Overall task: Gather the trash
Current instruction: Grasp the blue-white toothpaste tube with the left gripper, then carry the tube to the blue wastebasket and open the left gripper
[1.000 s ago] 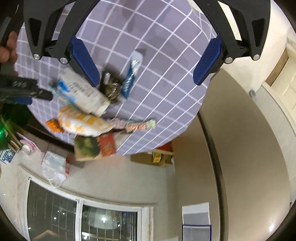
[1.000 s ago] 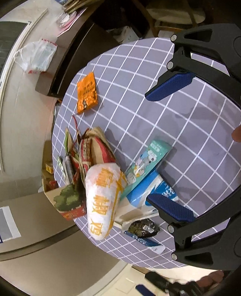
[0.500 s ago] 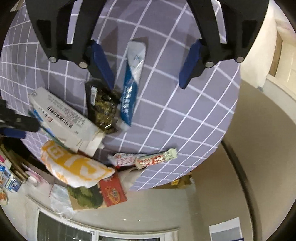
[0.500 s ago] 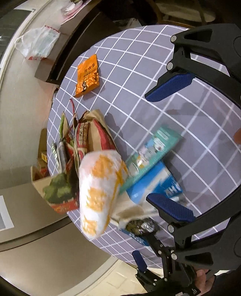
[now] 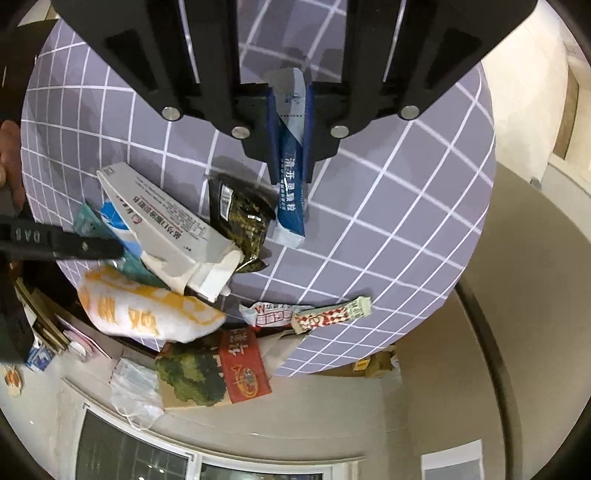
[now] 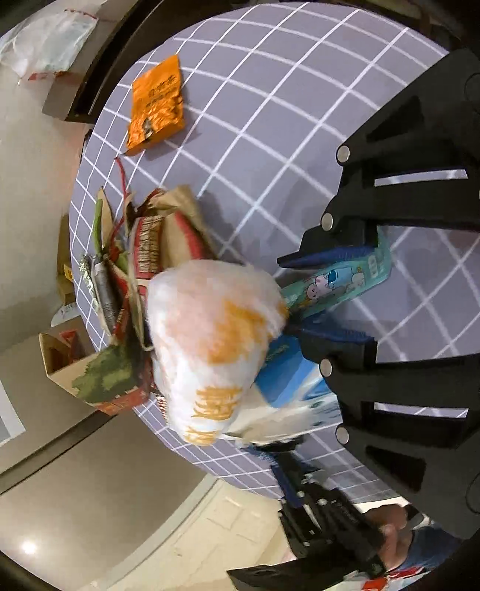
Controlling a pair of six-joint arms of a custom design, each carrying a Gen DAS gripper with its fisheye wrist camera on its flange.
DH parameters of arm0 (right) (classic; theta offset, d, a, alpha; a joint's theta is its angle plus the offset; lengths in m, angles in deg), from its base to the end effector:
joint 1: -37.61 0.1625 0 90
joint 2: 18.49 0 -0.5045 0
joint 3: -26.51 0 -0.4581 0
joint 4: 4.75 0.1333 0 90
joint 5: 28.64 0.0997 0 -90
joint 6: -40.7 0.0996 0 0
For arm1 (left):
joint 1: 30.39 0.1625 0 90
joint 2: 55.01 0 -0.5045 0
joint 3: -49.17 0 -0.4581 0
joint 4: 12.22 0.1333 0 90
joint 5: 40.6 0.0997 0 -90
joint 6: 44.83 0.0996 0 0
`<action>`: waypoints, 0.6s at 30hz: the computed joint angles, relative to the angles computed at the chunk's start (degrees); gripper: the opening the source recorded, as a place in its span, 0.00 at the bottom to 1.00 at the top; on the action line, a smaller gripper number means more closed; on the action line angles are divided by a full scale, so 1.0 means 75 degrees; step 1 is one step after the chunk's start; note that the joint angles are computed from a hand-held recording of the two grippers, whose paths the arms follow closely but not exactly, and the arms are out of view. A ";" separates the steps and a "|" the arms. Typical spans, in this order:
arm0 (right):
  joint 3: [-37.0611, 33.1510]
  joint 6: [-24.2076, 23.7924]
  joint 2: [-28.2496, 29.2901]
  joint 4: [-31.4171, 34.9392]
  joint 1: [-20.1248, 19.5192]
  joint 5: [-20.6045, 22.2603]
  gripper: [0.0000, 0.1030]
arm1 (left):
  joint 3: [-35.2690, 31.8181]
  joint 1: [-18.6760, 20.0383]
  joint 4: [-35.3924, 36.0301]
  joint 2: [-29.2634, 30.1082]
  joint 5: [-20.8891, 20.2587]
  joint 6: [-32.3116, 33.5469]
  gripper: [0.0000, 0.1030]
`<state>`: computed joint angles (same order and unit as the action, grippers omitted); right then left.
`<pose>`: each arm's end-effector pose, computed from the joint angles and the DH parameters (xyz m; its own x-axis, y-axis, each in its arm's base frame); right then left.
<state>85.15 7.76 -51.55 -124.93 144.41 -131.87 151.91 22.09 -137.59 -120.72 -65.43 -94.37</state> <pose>0.3784 -0.8710 0.1513 -0.6299 -0.7403 0.2351 -0.7514 0.6574 0.0567 -0.2317 -0.6690 0.3018 -0.6689 -0.4237 -0.6107 0.1538 0.7249 -0.6714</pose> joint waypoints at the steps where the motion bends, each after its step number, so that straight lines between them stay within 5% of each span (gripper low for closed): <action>1: 0.0100 -0.0091 -0.0062 -0.0061 -0.0004 -0.0026 0.22 | 0.0088 -0.0040 0.0019 -0.0069 0.0011 -0.0121 0.10; 9: 0.0928 -0.0263 -0.0690 -0.0660 -0.0118 0.0069 0.09 | 0.0124 -0.0417 -0.0020 -0.0087 0.0434 -0.0552 0.10; 18: 0.1328 0.0191 -0.1339 -0.0904 -0.0362 0.0913 0.09 | -0.0106 -0.0758 -0.2091 0.0348 0.0637 0.1266 0.10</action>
<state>95.10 9.19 -61.59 -131.71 141.70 -125.03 151.11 16.41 -153.27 -118.11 -60.66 -84.88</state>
